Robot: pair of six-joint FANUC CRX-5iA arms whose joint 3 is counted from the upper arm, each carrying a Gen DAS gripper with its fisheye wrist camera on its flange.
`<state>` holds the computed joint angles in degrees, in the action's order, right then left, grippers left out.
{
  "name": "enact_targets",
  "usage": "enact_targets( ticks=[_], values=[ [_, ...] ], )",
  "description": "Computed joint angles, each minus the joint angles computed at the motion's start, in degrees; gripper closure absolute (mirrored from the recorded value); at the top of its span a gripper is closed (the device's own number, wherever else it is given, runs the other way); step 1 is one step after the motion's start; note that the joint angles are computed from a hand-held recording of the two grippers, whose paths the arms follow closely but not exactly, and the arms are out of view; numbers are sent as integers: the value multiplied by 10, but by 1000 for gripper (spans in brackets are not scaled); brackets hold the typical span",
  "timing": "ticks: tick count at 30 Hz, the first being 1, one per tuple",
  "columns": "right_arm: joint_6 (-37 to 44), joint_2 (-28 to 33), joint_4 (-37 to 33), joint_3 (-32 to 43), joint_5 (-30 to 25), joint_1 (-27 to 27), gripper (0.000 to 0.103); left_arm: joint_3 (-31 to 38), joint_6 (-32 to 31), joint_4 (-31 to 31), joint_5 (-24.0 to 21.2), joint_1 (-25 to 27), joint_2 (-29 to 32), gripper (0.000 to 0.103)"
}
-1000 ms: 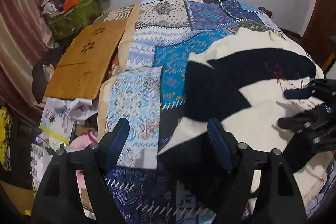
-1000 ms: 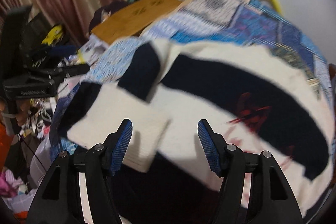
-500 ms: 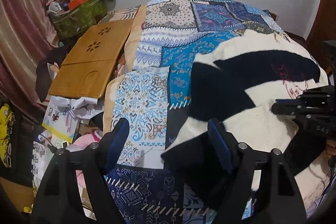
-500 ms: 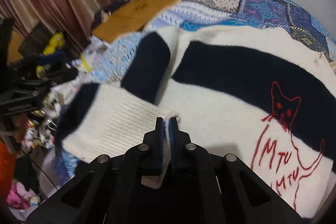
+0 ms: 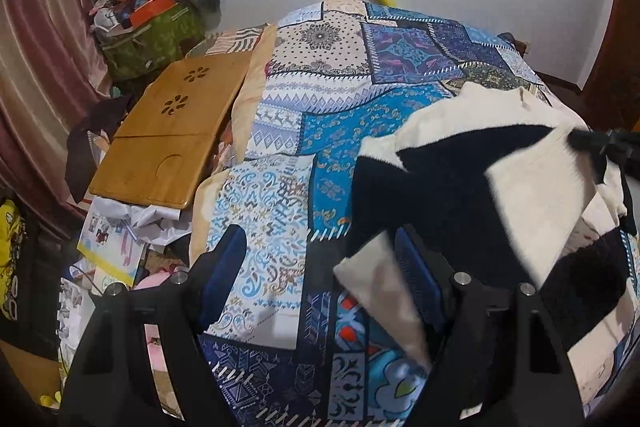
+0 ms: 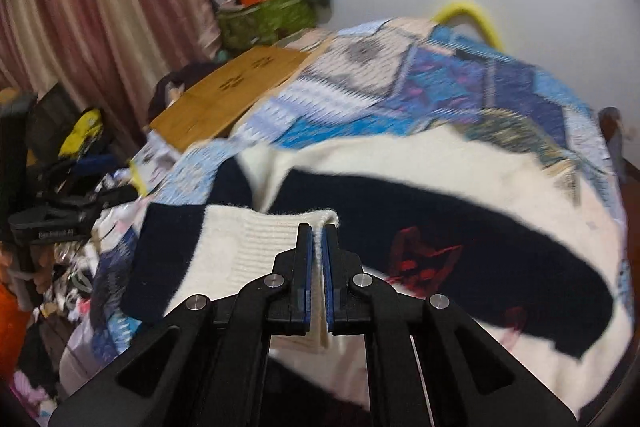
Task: Fold small clothes
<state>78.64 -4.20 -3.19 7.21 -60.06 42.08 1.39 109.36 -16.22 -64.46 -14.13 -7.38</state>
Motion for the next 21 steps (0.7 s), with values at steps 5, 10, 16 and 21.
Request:
enact_targets(
  ticks=[5,10,16,21],
  values=[
    [-25,-14,35,7,12,-52,99,28,-8,6,6,-10,32,26],
    [-34,-19,68,5,8,-88,99,56,-16,11,4,-22,76,25],
    [-37,-20,74,-9,-1,-124,99,102,-24,14,-16,-33,144,25],
    [-34,-15,65,-24,-15,-149,99,132,-20,15,-26,-38,188,25]
  ],
)
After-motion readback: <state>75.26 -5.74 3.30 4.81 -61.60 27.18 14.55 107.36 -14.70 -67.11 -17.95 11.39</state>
